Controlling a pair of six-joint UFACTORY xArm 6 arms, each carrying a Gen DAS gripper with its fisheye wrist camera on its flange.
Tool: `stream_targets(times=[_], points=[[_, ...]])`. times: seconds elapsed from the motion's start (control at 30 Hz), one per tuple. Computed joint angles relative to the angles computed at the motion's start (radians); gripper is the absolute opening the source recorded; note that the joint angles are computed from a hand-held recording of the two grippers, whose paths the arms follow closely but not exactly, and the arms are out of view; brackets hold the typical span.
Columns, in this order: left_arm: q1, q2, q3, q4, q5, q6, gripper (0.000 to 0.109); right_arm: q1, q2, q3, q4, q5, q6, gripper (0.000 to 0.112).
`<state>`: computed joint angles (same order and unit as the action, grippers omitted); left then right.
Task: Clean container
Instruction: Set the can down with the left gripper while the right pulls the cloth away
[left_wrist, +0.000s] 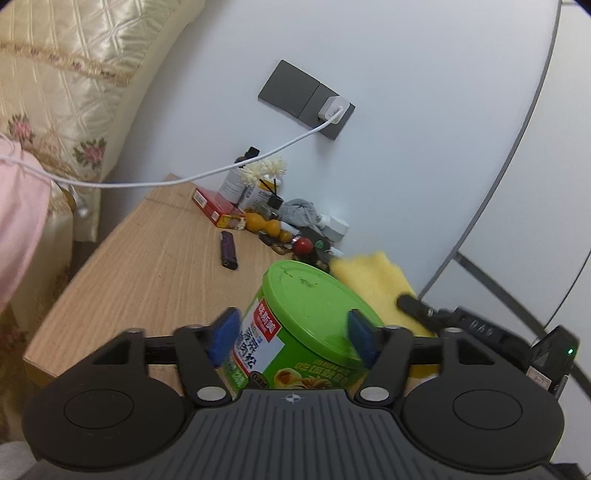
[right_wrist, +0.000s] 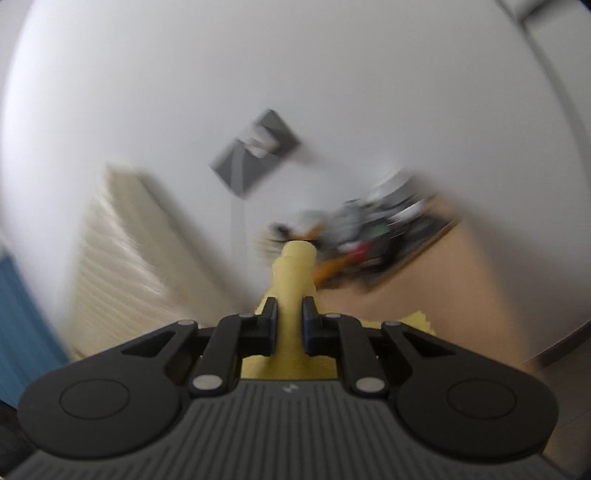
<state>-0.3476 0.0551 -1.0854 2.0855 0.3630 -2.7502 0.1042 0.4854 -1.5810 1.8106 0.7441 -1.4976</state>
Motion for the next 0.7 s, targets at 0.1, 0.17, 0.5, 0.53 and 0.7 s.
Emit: stream_targets(times=[0.1,0.17,0.5,0.53,0.7], points=[[-0.019,-0.015,0.011,-0.061,0.043,0.089,0.089,0.042,0.020,-0.023,-0.130,-0.154,0.007,0.015],[-0.027,-0.023,0.013,-0.105,0.057,0.151,0.093,0.052,0.048,-0.044,-0.203,-0.177,0.055,0.015],[-0.089,-0.091,0.056,-0.351,0.174,0.458,0.100,0.067,0.008,-0.004,-0.141,-0.219,-0.032,0.074],[-0.098,-0.101,0.063,-0.367,0.188,0.477,0.101,0.066,-0.011,0.012,-0.132,-0.220,-0.048,0.074],[-0.145,-0.148,0.088,-0.421,0.253,0.548,0.103,0.056,-0.113,0.102,-0.098,-0.209,-0.105,0.080]])
